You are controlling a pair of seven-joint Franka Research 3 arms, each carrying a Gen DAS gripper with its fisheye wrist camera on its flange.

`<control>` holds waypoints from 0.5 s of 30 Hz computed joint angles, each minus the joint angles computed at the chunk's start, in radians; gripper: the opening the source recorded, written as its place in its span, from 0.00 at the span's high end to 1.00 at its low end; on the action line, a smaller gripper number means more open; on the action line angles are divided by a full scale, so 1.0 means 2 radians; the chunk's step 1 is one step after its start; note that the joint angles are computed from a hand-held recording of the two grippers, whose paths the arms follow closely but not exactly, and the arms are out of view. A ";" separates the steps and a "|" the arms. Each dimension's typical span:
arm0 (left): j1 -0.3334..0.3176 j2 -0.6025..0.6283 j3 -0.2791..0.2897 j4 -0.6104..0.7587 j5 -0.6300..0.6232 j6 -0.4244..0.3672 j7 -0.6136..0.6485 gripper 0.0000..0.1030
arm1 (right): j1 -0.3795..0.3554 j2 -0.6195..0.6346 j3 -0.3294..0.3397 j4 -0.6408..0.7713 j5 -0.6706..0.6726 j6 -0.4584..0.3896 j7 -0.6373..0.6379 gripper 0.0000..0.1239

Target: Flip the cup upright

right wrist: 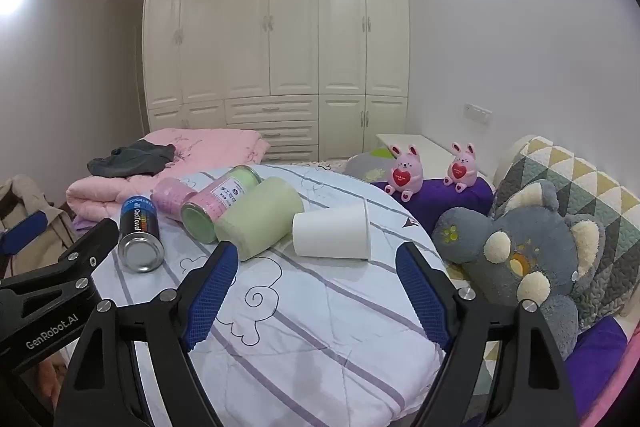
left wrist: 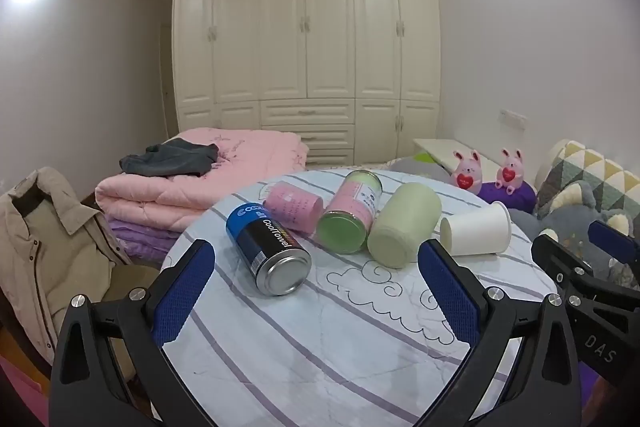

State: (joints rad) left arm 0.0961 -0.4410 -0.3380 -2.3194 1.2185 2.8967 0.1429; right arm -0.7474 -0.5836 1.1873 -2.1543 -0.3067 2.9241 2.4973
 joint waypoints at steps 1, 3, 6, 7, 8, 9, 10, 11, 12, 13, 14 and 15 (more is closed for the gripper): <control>0.004 -0.001 -0.005 0.000 0.009 -0.001 -0.009 0.00 | 0.000 0.001 0.001 0.001 -0.001 -0.001 -0.001 0.33; 0.005 -0.003 -0.009 0.000 0.023 -0.006 -0.023 0.00 | 0.000 0.005 0.001 0.003 -0.001 -0.004 -0.002 0.33; -0.018 0.004 0.022 0.001 -0.033 0.012 0.037 0.00 | 0.001 0.007 0.000 0.002 -0.003 -0.004 0.001 0.33; -0.013 0.007 0.016 0.002 -0.032 0.016 0.036 0.00 | 0.000 0.004 0.000 0.002 -0.002 -0.005 0.006 0.33; -0.008 0.006 0.011 0.002 -0.030 0.018 0.033 0.00 | 0.000 0.002 -0.001 0.001 -0.002 -0.006 0.009 0.33; -0.004 0.005 0.006 0.002 -0.029 0.015 0.030 0.00 | 0.000 0.002 -0.002 0.000 -0.003 -0.005 0.009 0.33; -0.002 0.005 0.004 0.002 -0.031 0.013 0.031 0.00 | -0.007 0.002 0.007 0.002 -0.004 -0.008 0.013 0.33; -0.002 0.006 0.004 0.002 -0.034 0.012 0.035 0.00 | -0.003 0.001 0.004 0.000 -0.003 -0.009 0.011 0.33; -0.004 0.006 0.006 0.002 -0.040 0.012 0.039 0.00 | -0.009 0.007 0.010 0.010 -0.005 -0.021 0.009 0.33; -0.005 0.006 0.007 0.002 -0.045 0.012 0.044 0.00 | -0.009 0.008 0.010 0.011 -0.005 -0.024 0.008 0.33; -0.006 0.004 0.011 -0.001 -0.051 0.018 0.050 0.00 | -0.007 0.011 0.009 0.012 -0.006 -0.025 0.007 0.33; -0.004 0.001 0.012 -0.005 -0.053 0.024 0.052 0.00 | -0.004 0.013 0.008 0.011 -0.007 -0.026 0.006 0.33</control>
